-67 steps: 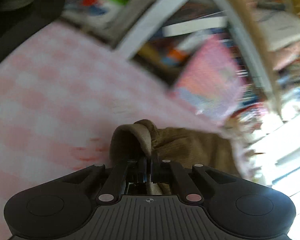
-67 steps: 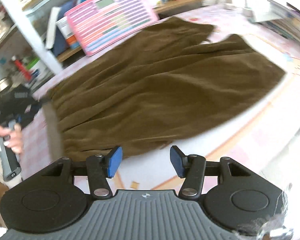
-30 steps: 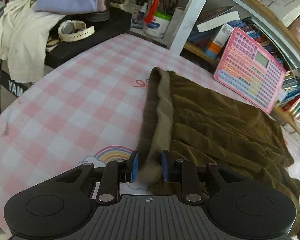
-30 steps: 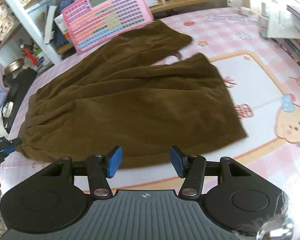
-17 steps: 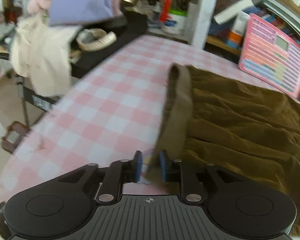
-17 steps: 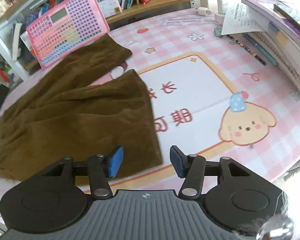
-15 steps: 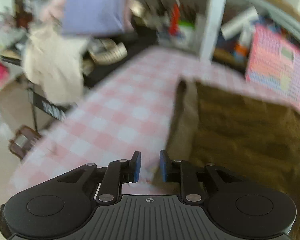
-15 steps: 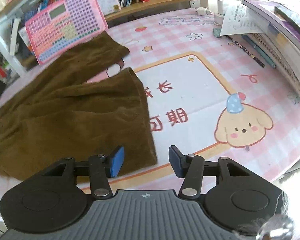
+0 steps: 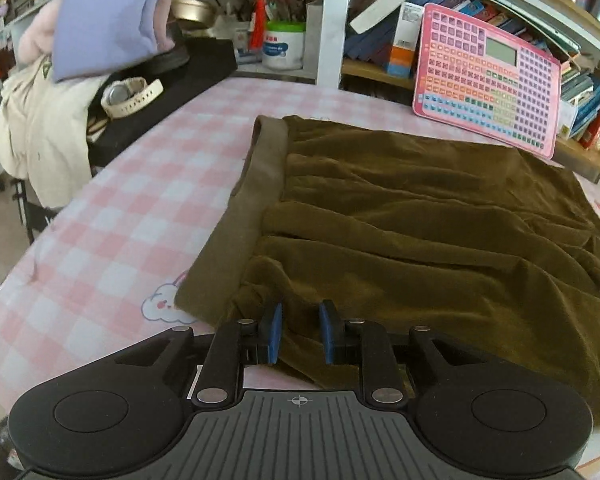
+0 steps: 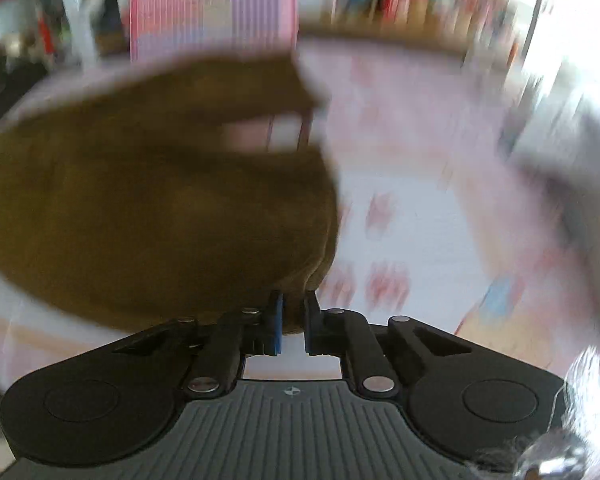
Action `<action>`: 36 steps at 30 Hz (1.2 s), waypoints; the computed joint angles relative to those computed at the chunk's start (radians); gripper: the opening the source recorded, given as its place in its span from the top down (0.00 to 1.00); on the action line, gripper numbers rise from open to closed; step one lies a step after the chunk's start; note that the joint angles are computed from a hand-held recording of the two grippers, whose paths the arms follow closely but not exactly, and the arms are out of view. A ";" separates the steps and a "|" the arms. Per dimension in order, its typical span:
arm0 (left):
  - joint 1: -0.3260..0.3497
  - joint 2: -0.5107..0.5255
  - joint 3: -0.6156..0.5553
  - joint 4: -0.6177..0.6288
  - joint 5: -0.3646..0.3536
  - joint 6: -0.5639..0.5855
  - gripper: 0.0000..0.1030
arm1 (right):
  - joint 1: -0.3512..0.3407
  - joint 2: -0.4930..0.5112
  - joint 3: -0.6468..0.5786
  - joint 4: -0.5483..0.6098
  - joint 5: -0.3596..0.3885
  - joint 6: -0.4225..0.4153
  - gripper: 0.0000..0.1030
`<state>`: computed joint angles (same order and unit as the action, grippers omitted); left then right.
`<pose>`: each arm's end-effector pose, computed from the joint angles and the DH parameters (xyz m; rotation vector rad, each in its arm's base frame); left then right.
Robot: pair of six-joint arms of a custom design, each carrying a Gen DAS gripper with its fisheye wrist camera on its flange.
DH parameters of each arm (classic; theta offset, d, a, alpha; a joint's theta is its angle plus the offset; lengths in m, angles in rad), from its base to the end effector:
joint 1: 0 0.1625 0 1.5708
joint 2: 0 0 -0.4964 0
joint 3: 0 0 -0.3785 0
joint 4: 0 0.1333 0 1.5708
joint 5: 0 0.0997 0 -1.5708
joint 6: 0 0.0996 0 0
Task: Fold clothes
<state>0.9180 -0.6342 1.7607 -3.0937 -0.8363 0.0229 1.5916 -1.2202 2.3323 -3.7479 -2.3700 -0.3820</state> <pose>-0.2560 -0.6641 0.0852 0.6351 2.3803 -0.7617 0.0712 -0.4458 0.3429 -0.0874 -2.0540 1.0052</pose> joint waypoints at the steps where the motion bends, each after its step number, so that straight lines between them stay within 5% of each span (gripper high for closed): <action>1: -0.001 -0.003 -0.001 0.004 -0.003 -0.005 0.79 | 0.026 -0.011 0.002 -0.061 0.008 -0.047 0.92; 3: -0.002 -0.009 -0.002 0.013 -0.009 -0.016 0.79 | 0.072 -0.038 0.005 -0.117 0.015 -0.094 0.92; 9: 0.008 -0.015 0.002 0.041 -0.010 -0.048 0.79 | -0.051 -0.120 0.099 0.293 0.020 0.228 0.89; 13: 0.008 -0.022 0.004 0.060 -0.003 -0.054 0.79 | -0.071 -0.135 0.084 0.147 0.075 0.145 0.67; 16: 0.007 -0.017 0.002 0.067 0.012 -0.058 0.79 | -0.101 -0.111 0.000 0.094 0.138 0.041 0.67; 19: 0.000 -0.011 0.001 0.075 0.035 -0.061 0.79 | -0.145 -0.079 -0.107 0.184 0.185 0.049 0.71; 24: 0.001 -0.013 -0.001 0.089 0.039 -0.083 0.79 | -0.189 -0.060 -0.232 0.464 0.220 0.207 0.81; 26: 0.002 -0.016 0.002 0.093 0.042 -0.094 0.79 | -0.196 -0.055 -0.227 0.437 0.231 0.203 0.94; 28: 0.002 -0.018 0.004 0.106 0.058 -0.108 0.79 | -0.194 -0.035 -0.221 0.373 0.209 0.193 0.95; 34: 0.003 -0.024 0.008 0.116 0.057 -0.120 0.79 | -0.193 0.011 -0.213 0.234 0.160 0.074 0.94; 36: 0.002 -0.022 0.006 0.118 0.059 -0.116 0.79 | -0.182 0.006 -0.202 0.209 0.144 0.062 0.83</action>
<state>0.9205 -0.6563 1.7669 -2.9758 -0.7772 -0.0935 1.4097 -1.2138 2.1300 -3.5388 -2.2259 -0.3200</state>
